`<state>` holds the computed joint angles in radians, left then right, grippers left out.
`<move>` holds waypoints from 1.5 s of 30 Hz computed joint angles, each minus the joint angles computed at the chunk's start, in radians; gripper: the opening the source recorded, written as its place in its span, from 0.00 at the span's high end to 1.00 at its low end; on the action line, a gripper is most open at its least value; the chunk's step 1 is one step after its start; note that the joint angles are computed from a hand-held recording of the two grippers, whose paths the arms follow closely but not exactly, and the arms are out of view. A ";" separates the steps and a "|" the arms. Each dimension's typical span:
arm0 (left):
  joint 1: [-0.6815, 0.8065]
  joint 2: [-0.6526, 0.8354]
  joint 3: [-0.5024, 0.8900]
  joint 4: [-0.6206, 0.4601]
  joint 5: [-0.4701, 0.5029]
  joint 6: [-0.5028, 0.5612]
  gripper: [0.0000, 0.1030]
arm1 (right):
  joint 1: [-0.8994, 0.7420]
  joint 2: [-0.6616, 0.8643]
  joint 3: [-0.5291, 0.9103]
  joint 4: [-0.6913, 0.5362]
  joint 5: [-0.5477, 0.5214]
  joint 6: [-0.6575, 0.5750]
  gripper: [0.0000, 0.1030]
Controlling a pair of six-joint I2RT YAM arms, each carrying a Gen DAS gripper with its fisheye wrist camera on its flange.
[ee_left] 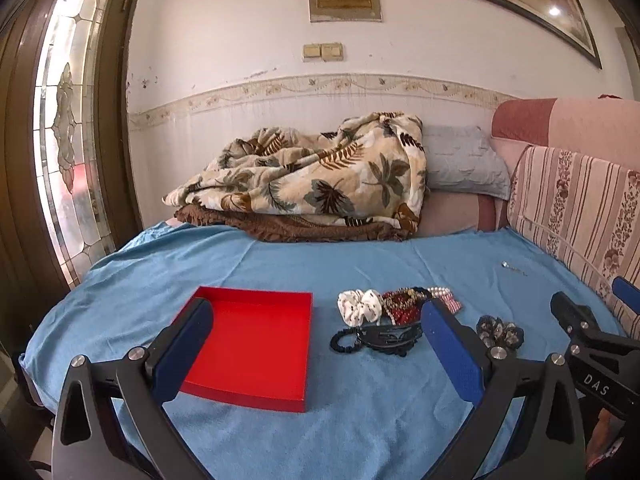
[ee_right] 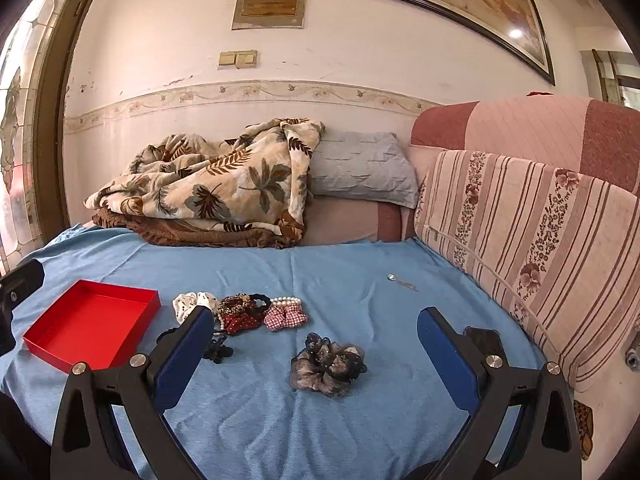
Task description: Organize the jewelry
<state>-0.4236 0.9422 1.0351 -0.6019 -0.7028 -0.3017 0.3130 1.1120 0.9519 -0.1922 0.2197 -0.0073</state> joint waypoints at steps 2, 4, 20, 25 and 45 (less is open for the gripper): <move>-0.001 0.012 -0.004 -0.001 0.011 -0.004 0.00 | -0.006 0.011 0.000 0.000 0.003 0.006 0.00; -0.006 0.025 -0.005 -0.004 0.020 -0.007 0.00 | -0.019 0.020 -0.006 0.008 -0.005 0.008 0.00; -0.051 0.178 0.016 -0.006 0.066 -0.034 0.00 | -0.121 0.116 -0.014 0.020 -0.088 0.018 0.00; -0.055 0.235 0.026 0.004 0.088 -0.026 0.00 | -0.165 0.159 -0.010 0.012 -0.148 0.006 0.00; 0.017 0.425 0.066 0.021 0.189 -0.044 0.00 | -0.242 0.331 0.027 0.019 -0.198 0.030 0.00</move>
<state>-0.4071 1.3672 1.1010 -0.5807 -0.5142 -0.3462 0.0709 1.4425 0.9794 -0.1732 0.0212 0.0229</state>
